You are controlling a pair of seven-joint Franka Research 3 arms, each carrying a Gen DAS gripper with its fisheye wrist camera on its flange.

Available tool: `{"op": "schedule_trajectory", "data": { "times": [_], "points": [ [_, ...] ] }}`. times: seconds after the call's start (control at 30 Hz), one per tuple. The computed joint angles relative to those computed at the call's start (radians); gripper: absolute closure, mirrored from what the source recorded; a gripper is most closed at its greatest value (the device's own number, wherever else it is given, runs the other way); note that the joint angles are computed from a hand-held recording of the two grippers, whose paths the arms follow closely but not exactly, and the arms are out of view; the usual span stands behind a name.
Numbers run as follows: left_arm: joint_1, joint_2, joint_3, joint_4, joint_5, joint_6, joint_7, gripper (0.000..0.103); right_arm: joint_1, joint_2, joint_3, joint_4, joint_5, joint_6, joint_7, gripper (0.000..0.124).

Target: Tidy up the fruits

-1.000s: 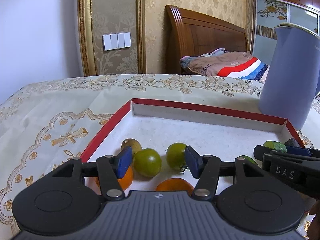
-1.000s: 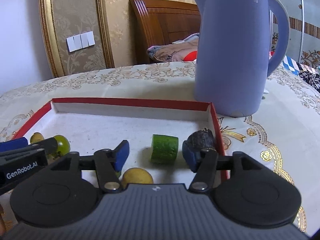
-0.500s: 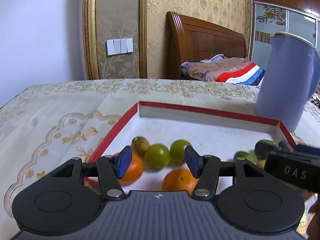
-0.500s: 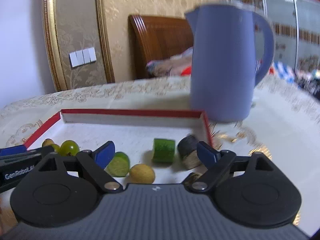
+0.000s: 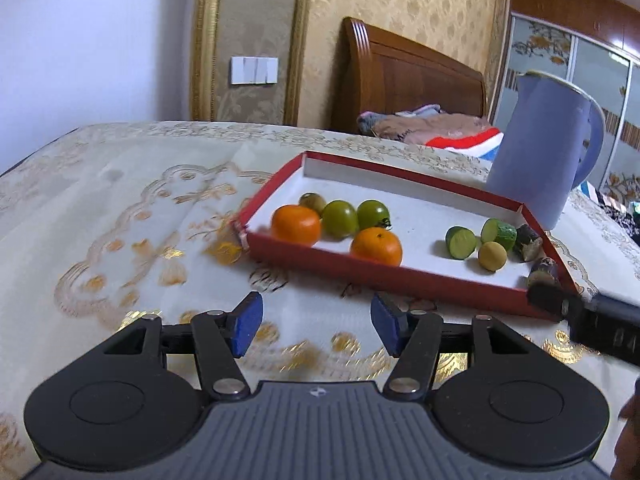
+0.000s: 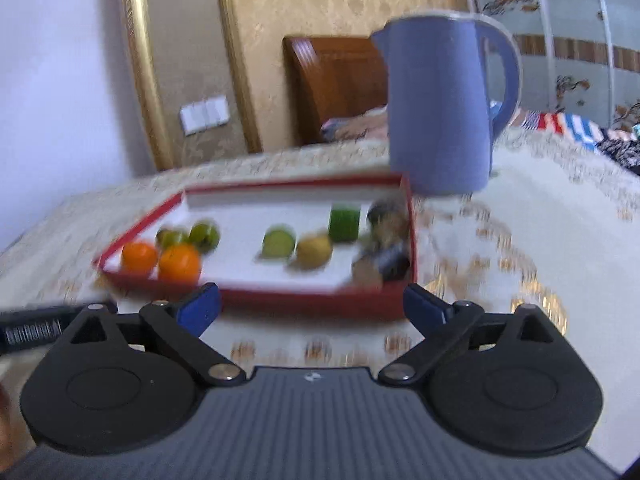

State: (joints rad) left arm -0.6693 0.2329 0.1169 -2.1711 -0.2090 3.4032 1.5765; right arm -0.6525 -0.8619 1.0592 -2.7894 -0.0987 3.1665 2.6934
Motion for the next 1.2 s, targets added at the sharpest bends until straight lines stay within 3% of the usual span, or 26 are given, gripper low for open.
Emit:
{"op": "schedule_trajectory", "data": {
  "times": [0.13, 0.57, 0.8, 0.93, 1.2],
  "points": [
    [-0.129, -0.005, 0.102, -0.024, -0.13, 0.033, 0.123, 0.035, 0.024, 0.019, -0.008, 0.009, -0.017, -0.043, -0.008, 0.027],
    [-0.242, 0.019, 0.156, 0.007, -0.392, 0.039, 0.405, 0.035, 0.035, 0.114, -0.035, 0.046, -0.095, -0.078, -0.02, 0.021],
    [-0.168, 0.014, 0.074, 0.005, -0.403, 0.054, 0.434, 0.035, 0.035, 0.12, -0.039, 0.048, -0.117, -0.082, -0.005, 0.021],
    [-0.178, 0.021, 0.07, 0.011, -0.449, 0.077, 0.497, 0.035, 0.037, 0.125, -0.043, 0.05, -0.125, -0.085, 0.001, 0.021],
    [-0.111, 0.019, -0.007, 0.012, -0.459, 0.087, 0.53, 0.035, 0.039, 0.129, -0.048, 0.051, -0.14, -0.09, 0.01, 0.021]
  ]
}}
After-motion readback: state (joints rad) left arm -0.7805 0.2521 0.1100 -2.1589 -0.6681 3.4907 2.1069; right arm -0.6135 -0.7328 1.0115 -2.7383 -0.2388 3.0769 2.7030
